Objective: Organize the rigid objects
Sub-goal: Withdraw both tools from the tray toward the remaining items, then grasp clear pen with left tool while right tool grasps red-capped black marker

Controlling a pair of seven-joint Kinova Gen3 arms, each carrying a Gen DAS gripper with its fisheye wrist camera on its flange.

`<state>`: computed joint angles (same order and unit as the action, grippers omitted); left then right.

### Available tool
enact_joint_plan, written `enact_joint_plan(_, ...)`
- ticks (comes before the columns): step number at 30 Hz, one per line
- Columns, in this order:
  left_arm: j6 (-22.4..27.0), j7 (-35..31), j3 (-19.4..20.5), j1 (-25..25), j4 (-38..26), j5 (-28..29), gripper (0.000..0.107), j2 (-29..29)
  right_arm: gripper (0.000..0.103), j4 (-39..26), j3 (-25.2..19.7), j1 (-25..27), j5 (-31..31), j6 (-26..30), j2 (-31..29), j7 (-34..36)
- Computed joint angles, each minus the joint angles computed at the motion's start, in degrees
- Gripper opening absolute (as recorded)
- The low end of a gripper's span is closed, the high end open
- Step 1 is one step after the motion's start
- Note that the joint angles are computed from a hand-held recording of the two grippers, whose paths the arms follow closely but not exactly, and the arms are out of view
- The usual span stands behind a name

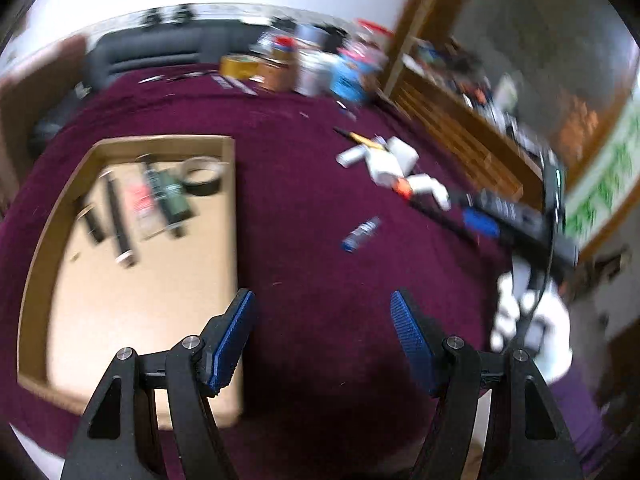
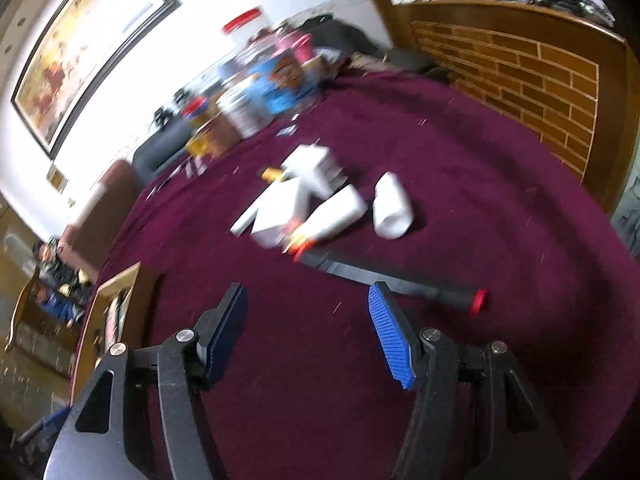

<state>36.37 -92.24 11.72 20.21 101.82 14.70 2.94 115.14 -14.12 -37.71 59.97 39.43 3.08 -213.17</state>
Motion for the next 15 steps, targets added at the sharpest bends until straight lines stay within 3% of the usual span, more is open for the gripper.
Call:
enact_joint_plan(4, -1.4, 5.1, -4.3, 9.8, -4.9, -9.3, 0.064, 5.3, 0.062, 0.3, 2.2, 1.8, 5.2, -1.7, 1.5, -1.6)
enact_joint_plan(8, 3.0, 12.4, -9.9, 19.4, -14.0, -18.6, 0.062, 14.3, 0.062, 4.7, 3.1, 3.2, 10.9, -6.6, 0.9, -9.7)
enact_joint_plan(10, 4.4, 14.3, -9.3, 20.5, -16.9, -22.5, 0.057, 17.3, 0.062, 6.9, 3.3, 4.3, 14.7, -9.6, -0.5, -14.4)
enact_joint_plan(13, 5.2, 15.9, -3.5, 17.7, -19.6, -28.1, 0.056, 20.5, 0.062, 7.5, 2.5, 5.8, 16.8, -11.8, -0.5, -15.6)
enact_joint_plan(15, 8.4, 14.8, -2.4, 17.5, -23.4, -28.6, 0.044, 23.8, 0.062, 7.0, 2.1, 5.8, 15.9, -11.6, -0.4, -13.7)
